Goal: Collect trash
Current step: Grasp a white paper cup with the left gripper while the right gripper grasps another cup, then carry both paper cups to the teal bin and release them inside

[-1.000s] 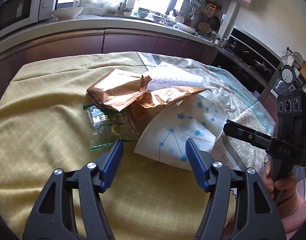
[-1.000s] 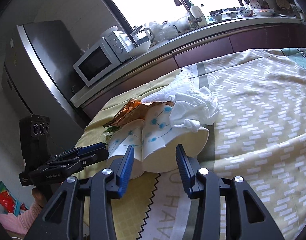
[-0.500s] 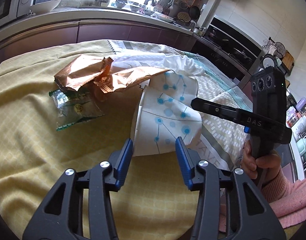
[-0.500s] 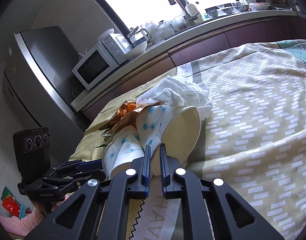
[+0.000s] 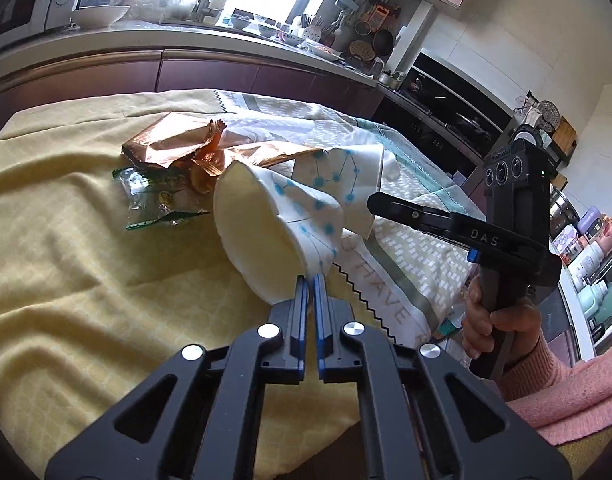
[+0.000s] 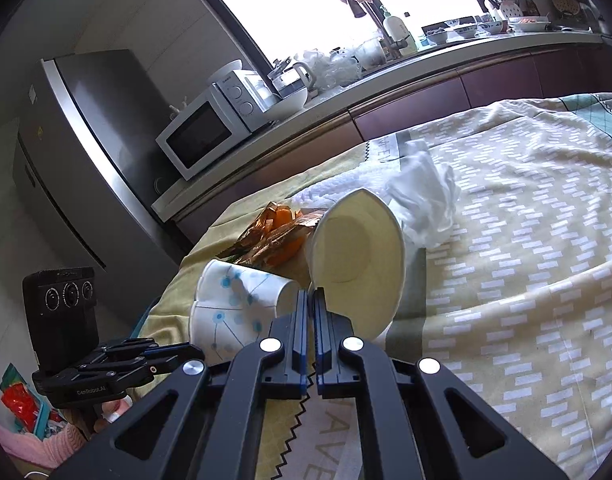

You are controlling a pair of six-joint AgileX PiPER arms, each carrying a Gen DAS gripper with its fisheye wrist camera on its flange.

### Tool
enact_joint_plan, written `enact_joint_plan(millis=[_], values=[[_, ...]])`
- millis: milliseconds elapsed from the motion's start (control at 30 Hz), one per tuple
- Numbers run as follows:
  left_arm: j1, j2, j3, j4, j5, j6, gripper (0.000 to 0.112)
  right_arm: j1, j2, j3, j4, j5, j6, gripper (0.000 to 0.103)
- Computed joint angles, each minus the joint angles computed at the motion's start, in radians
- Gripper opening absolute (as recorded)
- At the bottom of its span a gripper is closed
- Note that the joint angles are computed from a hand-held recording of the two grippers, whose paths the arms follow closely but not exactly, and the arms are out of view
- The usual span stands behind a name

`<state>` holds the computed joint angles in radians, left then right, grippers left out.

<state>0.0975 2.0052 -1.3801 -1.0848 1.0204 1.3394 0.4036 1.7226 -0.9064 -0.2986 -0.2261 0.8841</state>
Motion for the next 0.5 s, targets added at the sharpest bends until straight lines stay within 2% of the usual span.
enact_joint_plan(millis=[167, 333, 500], values=[[0.046, -0.046, 0.043, -0.013, 0.02, 0.027, 0.004, 0.017, -0.027, 0.0, 0.072, 0.015, -0.08, 0.002], [0.107, -0.096, 0.097, -0.037, 0.054, 0.079, 0.004, 0.051, -0.066, -0.001, 0.21, 0.037, -0.233, 0.002], [0.183, -0.138, 0.136, -0.05, 0.083, 0.115, 0.004, 0.079, -0.091, -0.023, 0.163, 0.069, -0.21, 0.002]])
